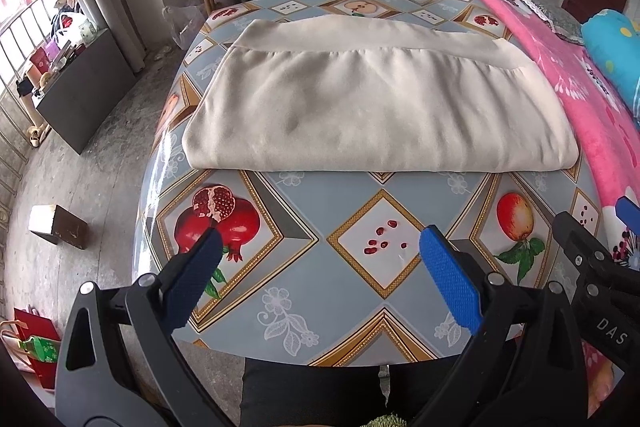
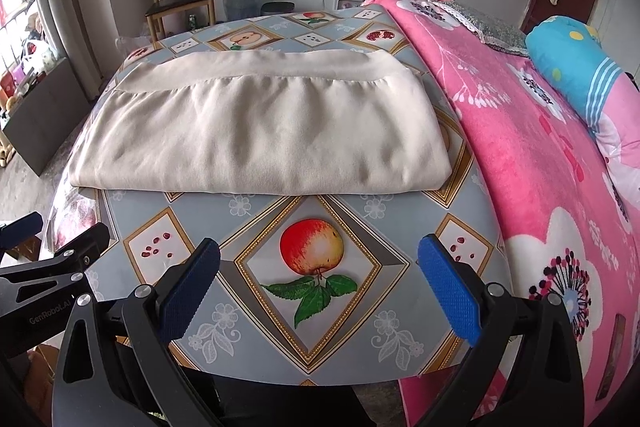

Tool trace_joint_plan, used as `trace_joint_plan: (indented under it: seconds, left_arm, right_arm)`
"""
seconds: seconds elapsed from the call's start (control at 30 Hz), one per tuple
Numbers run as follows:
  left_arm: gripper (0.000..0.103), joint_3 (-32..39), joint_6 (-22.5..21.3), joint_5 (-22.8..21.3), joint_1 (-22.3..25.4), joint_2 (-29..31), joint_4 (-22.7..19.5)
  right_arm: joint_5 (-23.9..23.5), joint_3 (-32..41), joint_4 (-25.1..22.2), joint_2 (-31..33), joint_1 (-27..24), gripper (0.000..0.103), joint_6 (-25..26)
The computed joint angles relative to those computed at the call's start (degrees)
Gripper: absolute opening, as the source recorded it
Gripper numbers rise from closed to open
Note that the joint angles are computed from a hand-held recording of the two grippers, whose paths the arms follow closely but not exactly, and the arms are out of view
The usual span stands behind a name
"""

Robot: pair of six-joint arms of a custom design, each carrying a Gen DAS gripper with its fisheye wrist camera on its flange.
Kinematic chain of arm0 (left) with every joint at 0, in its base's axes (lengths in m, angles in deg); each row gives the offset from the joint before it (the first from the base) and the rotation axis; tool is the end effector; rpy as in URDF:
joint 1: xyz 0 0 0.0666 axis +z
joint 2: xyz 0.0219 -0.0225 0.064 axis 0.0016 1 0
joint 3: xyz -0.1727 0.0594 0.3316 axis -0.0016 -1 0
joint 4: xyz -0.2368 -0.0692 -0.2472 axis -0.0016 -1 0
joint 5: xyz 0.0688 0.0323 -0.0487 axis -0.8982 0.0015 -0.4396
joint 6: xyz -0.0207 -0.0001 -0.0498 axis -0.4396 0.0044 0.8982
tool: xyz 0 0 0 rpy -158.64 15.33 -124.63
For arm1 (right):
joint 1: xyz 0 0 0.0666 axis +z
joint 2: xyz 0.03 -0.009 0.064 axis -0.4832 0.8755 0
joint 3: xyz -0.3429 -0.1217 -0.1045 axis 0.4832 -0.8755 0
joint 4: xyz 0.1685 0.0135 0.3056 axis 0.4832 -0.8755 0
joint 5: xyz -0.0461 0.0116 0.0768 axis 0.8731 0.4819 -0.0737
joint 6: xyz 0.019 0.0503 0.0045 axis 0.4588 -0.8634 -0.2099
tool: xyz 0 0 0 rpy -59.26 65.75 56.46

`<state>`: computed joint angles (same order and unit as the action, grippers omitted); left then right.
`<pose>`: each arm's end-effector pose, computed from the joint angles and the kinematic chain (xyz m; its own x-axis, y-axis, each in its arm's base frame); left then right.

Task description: Fold large clothes

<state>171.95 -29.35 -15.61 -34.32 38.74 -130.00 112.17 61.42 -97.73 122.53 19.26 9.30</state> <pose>0.4091 -0.2694 0.3996 -0.8339 0.1099 -0.5409 0.1181 0.9928 0.0196 0.3481 0.3579 0.4032 -0.7794 0.1464 -0.6092 0.2356 0.9694 -0.0685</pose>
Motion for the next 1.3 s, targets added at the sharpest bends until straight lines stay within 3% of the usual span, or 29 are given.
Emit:
trace_joint_plan:
  seconds: [1.3]
  left_arm:
    - [0.095,-0.75,0.52,0.46,-0.28,-0.29,0.56]
  right_arm:
    - [0.14,0.44,-0.87,0.31,0.11,0.097,-0.52]
